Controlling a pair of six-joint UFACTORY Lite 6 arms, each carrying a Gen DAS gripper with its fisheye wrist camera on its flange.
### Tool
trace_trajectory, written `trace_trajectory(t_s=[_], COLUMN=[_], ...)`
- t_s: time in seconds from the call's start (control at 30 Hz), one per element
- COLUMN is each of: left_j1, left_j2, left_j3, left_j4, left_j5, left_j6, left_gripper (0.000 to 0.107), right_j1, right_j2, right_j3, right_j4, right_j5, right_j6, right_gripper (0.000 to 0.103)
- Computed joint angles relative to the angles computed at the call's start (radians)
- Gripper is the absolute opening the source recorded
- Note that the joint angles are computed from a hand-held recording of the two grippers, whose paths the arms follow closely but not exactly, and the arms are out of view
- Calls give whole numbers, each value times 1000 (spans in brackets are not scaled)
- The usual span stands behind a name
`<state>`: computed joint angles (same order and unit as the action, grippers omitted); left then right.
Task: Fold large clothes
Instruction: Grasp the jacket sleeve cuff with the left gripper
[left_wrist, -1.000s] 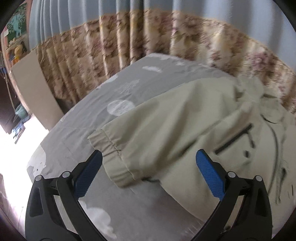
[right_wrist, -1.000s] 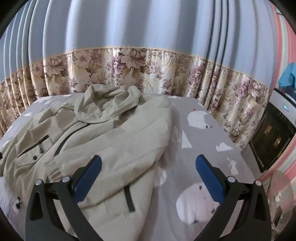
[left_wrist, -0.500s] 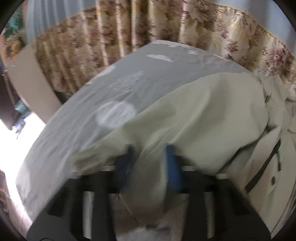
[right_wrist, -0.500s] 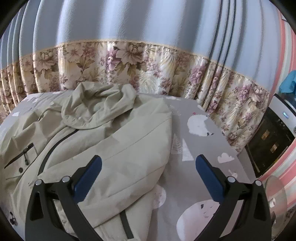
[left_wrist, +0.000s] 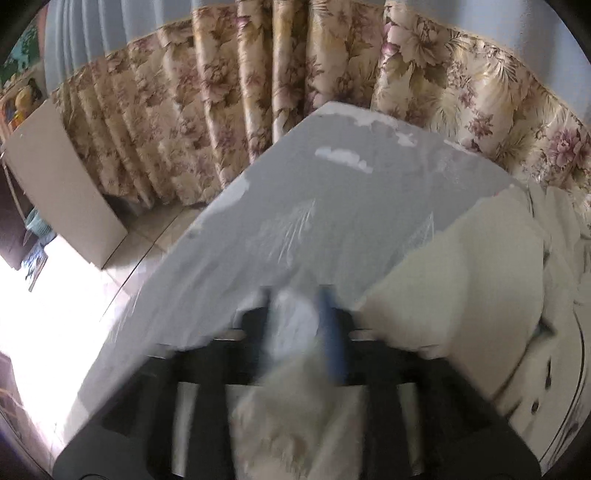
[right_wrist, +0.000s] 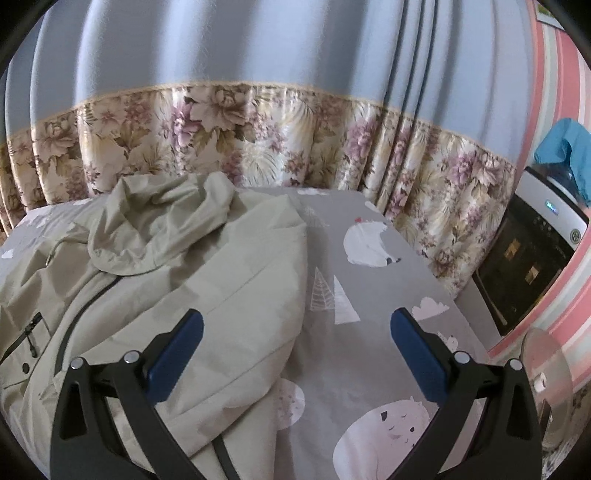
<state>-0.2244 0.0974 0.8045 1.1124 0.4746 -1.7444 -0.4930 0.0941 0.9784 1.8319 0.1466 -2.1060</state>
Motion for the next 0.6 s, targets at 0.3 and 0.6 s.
trace_trajectory(t_s=[0.3, 0.6], left_j1=[-266, -242], left_j2=[-116, 38], left_j3=[-220, -98], left_j4=[-40, 84], left_j5=[125, 61], left_j6=[-335, -339], left_gripper=[82, 16], right_j1=[49, -9], right_j2=[13, 71], right_j3=[9, 50], right_j4=[20, -225], right_j5=[41, 85], right_j6=[-69, 181], right_gripper=[101, 101])
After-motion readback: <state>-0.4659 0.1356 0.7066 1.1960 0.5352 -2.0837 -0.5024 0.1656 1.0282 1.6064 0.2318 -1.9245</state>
